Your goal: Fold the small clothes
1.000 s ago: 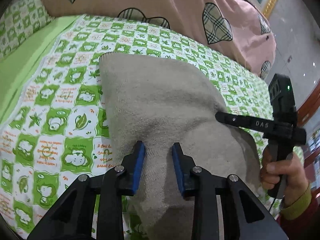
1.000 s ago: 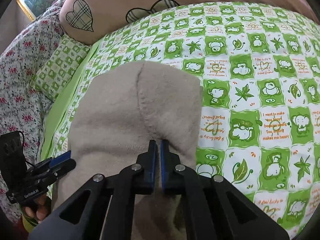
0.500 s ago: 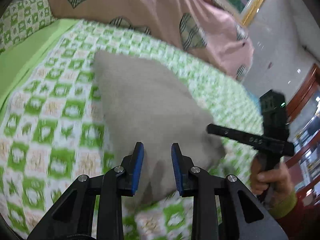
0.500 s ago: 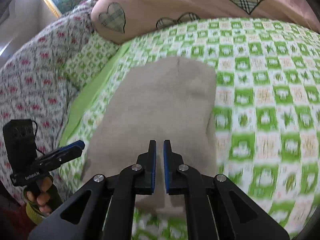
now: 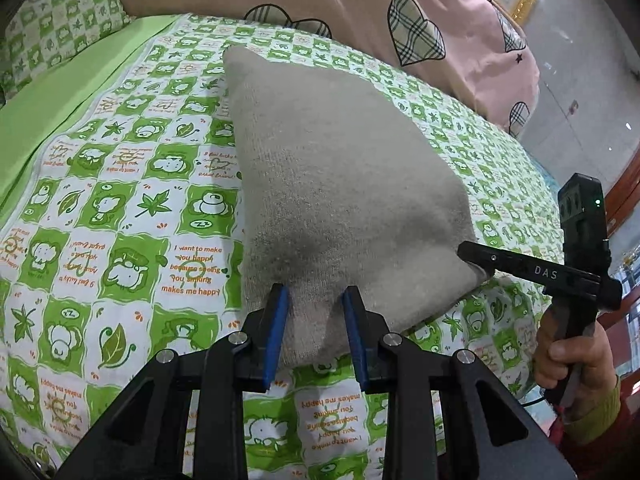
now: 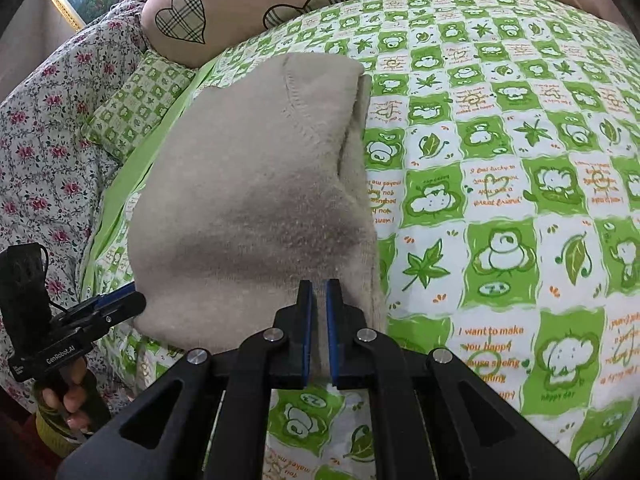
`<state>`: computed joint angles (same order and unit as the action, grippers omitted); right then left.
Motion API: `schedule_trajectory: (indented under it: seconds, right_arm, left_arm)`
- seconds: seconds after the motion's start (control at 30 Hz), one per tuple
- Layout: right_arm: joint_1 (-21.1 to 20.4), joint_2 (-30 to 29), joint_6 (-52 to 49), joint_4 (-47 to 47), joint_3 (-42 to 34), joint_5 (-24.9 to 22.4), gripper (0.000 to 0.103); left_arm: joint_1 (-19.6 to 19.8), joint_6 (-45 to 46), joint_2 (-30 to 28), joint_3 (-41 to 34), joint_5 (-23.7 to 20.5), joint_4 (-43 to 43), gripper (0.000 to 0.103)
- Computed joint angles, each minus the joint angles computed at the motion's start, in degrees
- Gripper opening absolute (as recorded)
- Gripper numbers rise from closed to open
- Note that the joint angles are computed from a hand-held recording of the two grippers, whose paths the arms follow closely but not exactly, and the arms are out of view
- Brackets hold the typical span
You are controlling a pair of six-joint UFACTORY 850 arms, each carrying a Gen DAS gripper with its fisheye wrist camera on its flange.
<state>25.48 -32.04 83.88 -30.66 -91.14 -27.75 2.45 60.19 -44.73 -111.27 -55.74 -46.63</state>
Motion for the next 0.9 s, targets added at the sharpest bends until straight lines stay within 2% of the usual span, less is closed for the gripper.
schedule_trajectory:
  seconds: [0.17,0.3,0.37,0.4,0.5,0.53,0.57,0.67,0.7,0.8,0.9]
  right_arm:
    - [1.27,-0.03,-1.23,-1.18,-0.74,-3.27,0.008]
    - [1.13,1.01,1.74,-1.70,1.71,-0.83,0.008]
    - [1.48,1.38,2.82,-2.58,1.72,-1.35,0.009]
    - [1.71,1.39,2.81,-2.87,1.38,-2.05,0.009]
    - [2.38,1.98,3.59,-4.09,1.30,-3.28,0.010]
    - [2.67,2.26,4.25,-4.70,1.41,-3.74,0.010]
    - [2.77,2.52,4.59,-5.06,1.70,-3.70,0.013]
    - [3.27,3.34,6.35,-6.41,2.67,-3.09,0.036]
    - [3.42,3.55,6.91,-6.94,2.97,-2.74,0.040]
    - [4.12,3.26,6.60,-7.09,2.35,-4.21,0.046]
    - [4.50,3.49,7.33,-7.32,2.64,-4.47,0.048]
  left_arm:
    - [0.07,1.32,1.45,2.40,1.61,0.29,0.031]
    - [0.02,0.94,1.91,3.24,2.66,0.94,0.031]
    - [-0.13,0.80,2.89,4.25,3.92,1.85,0.032]
    - [-0.25,0.38,3.39,4.74,4.74,2.65,0.034]
    - [-0.58,-1.76,5.05,6.33,7.66,5.50,0.050]
    - [-0.59,-1.92,5.73,7.15,8.85,5.90,0.051]
    - [-0.60,-1.97,6.25,7.76,9.63,6.23,0.051]
    - [-0.99,-3.65,7.68,9.51,12.75,9.01,0.060]
    - [-1.07,-3.93,8.10,10.08,13.63,9.79,0.061]
    - [-1.14,-5.28,8.42,10.52,14.59,11.44,0.064]
    - [-1.01,-5.70,8.99,11.34,15.39,11.87,0.064]
